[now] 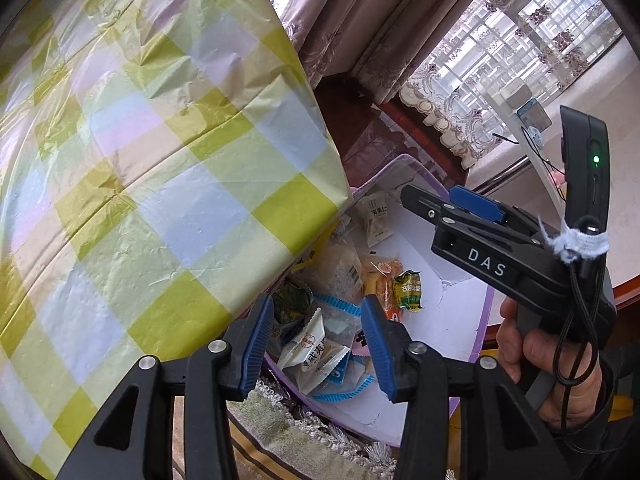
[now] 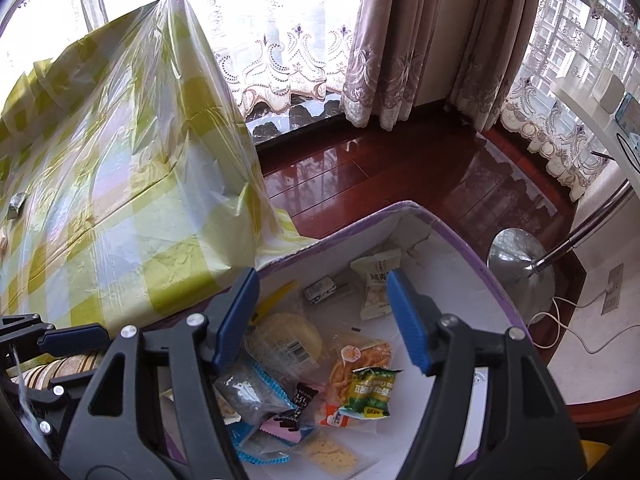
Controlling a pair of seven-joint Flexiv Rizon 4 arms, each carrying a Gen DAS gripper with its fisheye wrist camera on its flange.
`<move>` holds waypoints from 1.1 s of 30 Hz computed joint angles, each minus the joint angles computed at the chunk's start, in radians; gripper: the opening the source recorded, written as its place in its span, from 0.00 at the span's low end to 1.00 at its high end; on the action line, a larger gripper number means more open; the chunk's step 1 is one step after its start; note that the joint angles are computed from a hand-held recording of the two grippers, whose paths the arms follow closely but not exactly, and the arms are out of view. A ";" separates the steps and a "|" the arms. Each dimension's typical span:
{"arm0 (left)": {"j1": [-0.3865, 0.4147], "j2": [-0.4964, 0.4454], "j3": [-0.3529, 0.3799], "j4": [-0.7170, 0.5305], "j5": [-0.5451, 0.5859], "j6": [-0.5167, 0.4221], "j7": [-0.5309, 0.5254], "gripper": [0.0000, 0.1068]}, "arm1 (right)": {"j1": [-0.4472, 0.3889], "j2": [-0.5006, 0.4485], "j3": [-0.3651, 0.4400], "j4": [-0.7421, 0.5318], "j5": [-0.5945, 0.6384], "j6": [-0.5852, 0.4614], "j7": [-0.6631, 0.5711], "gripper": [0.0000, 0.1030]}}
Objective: Organize snacks
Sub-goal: 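Open both tools over the white box to drop the snacks, then move both open tools back over the remaining snacks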
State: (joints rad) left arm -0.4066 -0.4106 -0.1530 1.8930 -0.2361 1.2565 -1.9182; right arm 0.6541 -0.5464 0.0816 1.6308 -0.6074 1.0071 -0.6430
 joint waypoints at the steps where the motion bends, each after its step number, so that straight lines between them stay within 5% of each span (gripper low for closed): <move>1: -0.001 0.008 0.007 0.010 0.004 0.006 -0.007 0.44 | 0.002 -0.001 0.001 -0.003 0.000 -0.004 -0.002 0.67; 7: -0.004 0.062 0.069 0.075 0.053 0.046 -0.079 0.44 | 0.015 -0.014 0.011 -0.032 0.006 -0.018 -0.023 0.68; 18: 0.027 0.208 0.225 0.193 0.325 0.035 -0.393 0.44 | 0.066 -0.071 0.044 -0.134 0.048 -0.023 -0.123 0.69; 26: 0.152 0.378 0.298 0.349 0.517 0.040 -0.672 0.44 | 0.124 -0.141 0.051 -0.265 0.087 -0.048 -0.200 0.69; 33: 0.328 0.556 0.310 0.434 0.778 -0.072 -0.980 0.49 | 0.171 -0.231 0.063 -0.427 0.139 -0.078 -0.289 0.69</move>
